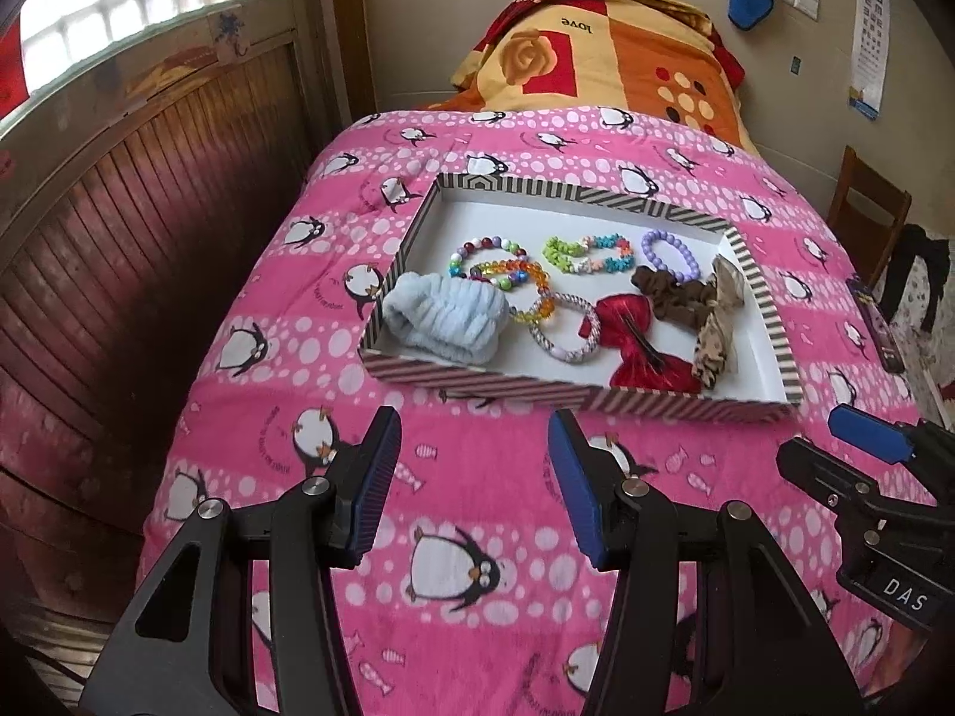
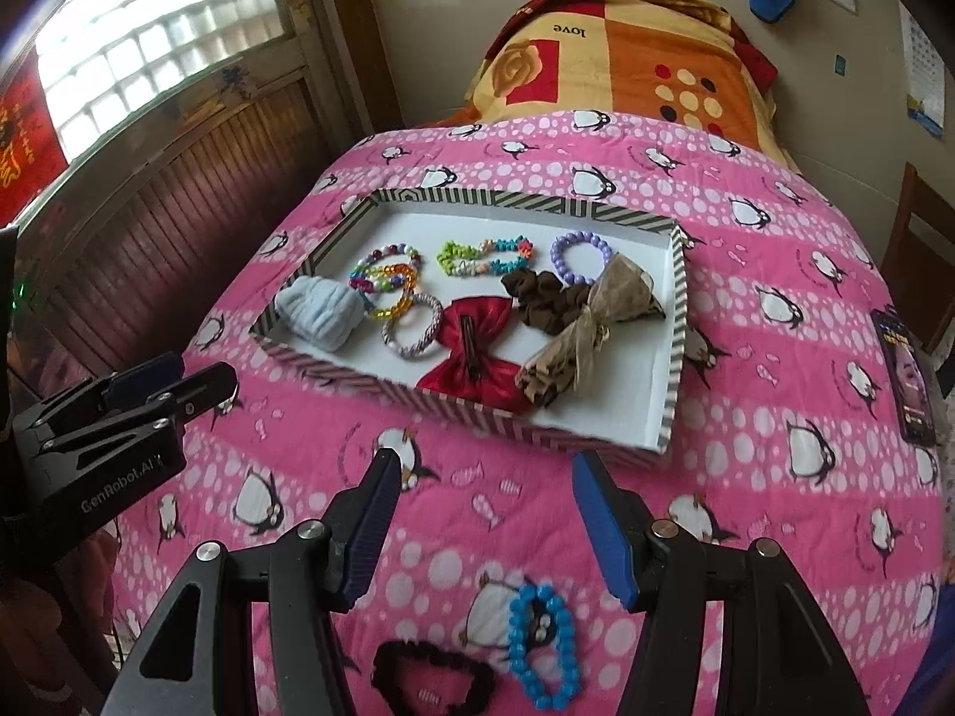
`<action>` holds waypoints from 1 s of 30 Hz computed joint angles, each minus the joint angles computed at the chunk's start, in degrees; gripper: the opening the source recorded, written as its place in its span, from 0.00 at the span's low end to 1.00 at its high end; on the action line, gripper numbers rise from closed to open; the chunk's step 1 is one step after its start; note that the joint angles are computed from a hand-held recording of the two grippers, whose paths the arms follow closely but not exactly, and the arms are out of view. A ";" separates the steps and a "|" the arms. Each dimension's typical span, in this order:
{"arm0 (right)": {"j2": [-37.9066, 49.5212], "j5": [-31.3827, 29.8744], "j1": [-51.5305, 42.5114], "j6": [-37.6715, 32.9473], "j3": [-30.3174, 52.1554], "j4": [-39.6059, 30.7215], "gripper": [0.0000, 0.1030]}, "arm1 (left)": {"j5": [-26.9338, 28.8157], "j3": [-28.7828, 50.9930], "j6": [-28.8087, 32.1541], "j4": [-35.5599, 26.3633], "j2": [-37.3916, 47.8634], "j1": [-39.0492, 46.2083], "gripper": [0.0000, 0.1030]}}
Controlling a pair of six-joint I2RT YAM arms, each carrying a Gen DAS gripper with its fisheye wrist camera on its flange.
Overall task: Organize jewelry
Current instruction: 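Withdraw both tools toward the blue and black bracelets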
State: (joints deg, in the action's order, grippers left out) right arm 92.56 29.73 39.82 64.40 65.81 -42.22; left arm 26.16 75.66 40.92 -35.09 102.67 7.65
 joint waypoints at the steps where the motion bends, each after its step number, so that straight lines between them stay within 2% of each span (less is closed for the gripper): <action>1: 0.05 0.46 0.86 0.97 0.17 -0.86 0.56 | -0.05 -0.43 0.44 -0.12 -0.39 0.22 0.49; 18: -0.92 3.52 8.92 11.92 0.24 -8.23 0.56 | 3.23 -6.18 6.55 -1.28 -6.28 4.50 0.50; 30: -1.34 5.01 11.61 15.28 1.06 -11.58 0.57 | 4.11 -9.31 9.79 -2.17 -8.95 5.73 0.50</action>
State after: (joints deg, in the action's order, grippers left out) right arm 91.22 34.74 51.43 79.67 66.87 -53.79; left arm 30.27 66.35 50.71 -37.26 93.72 13.38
